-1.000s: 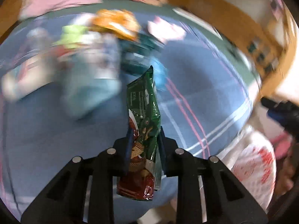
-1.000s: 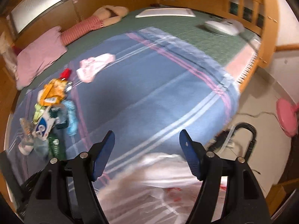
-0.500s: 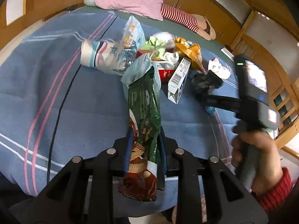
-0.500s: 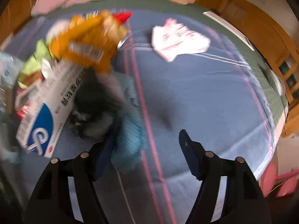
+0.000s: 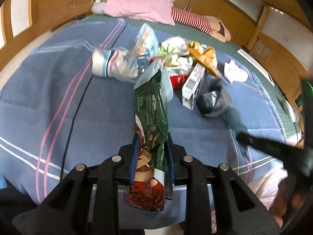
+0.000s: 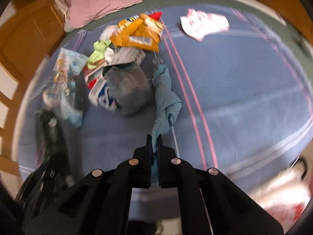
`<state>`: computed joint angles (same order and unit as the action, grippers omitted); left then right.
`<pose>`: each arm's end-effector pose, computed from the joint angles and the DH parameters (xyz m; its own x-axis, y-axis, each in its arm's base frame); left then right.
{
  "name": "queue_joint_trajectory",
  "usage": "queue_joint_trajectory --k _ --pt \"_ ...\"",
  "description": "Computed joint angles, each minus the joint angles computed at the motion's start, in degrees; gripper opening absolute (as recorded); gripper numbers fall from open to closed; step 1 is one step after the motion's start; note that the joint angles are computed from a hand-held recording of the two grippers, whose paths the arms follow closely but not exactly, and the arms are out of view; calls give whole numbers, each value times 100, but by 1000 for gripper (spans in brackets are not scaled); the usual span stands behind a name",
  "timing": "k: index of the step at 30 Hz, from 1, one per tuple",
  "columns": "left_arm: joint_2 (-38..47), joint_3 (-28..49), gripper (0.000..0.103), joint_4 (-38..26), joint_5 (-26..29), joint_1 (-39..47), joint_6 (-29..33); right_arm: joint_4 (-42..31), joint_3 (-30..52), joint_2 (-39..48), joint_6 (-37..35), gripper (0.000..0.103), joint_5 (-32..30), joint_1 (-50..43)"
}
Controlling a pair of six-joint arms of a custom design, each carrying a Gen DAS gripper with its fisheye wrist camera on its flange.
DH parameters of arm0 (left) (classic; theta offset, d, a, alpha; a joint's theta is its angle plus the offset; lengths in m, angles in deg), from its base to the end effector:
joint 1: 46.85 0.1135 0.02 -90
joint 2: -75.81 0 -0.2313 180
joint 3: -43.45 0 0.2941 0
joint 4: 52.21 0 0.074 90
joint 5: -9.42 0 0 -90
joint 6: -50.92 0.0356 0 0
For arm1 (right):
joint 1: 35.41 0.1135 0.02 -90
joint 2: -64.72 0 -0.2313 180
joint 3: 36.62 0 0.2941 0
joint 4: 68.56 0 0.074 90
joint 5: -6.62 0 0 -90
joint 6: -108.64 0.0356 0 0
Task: Collect trash
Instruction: 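Grasp the dark cloth bundle with the right gripper while the left holds the wrapper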
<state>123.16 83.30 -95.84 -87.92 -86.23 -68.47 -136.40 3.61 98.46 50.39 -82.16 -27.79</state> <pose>0.1756 -0.1383 0.1601 -0.8027 0.0292 -0.5956 0.1989 0.9547 -0.2213 0.1710 0.0221 0.1790 -0.8041 0.4232 -0.4175 0.3536 0.9050 0.2364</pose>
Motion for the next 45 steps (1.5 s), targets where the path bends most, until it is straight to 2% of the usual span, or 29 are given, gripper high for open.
queue_joint_trajectory --k 2,12,13,17,21,24,29,32,36,37,38,41,45 --pt "-18 -22 27 -41 85 77 -29 -389 -241 -578 33 5 -19 -22" --pt "318 45 27 -9 260 231 -48 -1193 -487 -1465 -186 6 -115 -418" --pt "328 49 27 -8 244 218 -46 -1208 -507 -1531 -212 8 -132 -435" --pt "370 71 27 -8 200 196 -56 -1201 -470 -1645 -20 31 163 -268" --pt "391 83 27 5 226 246 -108 -1231 -387 -2025 78 33 574 -27" --pt "314 50 27 3 196 255 -153 -1035 -275 -1913 38 33 678 184" --pt "253 12 27 -53 150 301 -218 -81 114 -517 -30 36 528 554" --pt "300 18 27 -58 183 366 -254 507 329 380 81 63 602 857" --pt "410 43 27 -50 275 445 -271 978 465 1364 243 63 545 1012" --pt "432 48 27 -41 289 457 -282 1033 463 1514 291 59 529 1047" --pt "456 54 27 -38 302 471 -293 1090 424 1539 313 48 482 1067" --pt "493 78 27 -26 242 438 -313 1089 239 1237 420 42 482 1181" --pt "58 -58 27 40 -35 239 -268 639 1 2 513 39 530 1219"
